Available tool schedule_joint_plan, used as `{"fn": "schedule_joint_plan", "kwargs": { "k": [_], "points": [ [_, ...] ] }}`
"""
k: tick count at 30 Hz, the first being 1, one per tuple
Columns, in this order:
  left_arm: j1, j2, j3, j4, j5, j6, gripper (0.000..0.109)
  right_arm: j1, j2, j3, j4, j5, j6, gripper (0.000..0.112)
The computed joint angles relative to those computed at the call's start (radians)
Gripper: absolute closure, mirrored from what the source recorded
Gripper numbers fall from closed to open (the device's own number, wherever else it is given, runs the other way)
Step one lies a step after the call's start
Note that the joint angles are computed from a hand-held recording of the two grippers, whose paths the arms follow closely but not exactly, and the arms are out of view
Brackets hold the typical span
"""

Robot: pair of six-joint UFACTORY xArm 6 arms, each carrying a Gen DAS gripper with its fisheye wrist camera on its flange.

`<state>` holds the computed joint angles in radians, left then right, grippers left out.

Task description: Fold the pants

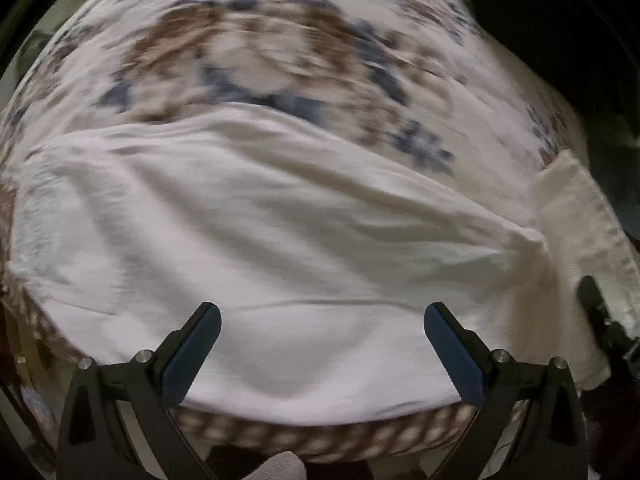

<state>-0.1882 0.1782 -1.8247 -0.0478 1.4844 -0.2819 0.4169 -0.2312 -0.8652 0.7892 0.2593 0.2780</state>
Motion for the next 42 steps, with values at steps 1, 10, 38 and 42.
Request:
{"fn": "schedule_joint_plan", "kwargs": {
  "k": [1, 10, 38, 42],
  "points": [
    [0.029, -0.036, 0.043, 0.011, -0.014, 0.018, 0.006, 0.033, 0.034, -0.024, -0.026, -0.013, 0.033, 0.104],
    [0.24, -0.102, 0.11, 0.023, -0.029, 0.154, 0.006, 0.228, 0.359, -0.301, -0.21, 0.183, 0.232, 0.104],
    [0.321, -0.087, 0.178, 0.136, -0.069, 0.187, 0.006, 0.227, 0.746, -1.087, -0.65, 0.914, 0.392, 0.109],
    [0.338, -0.117, 0.214, 0.129, -0.081, 0.184, 0.006, 0.24, 0.755, -1.159, -0.7, 0.924, 0.365, 0.109]
  ]
}}
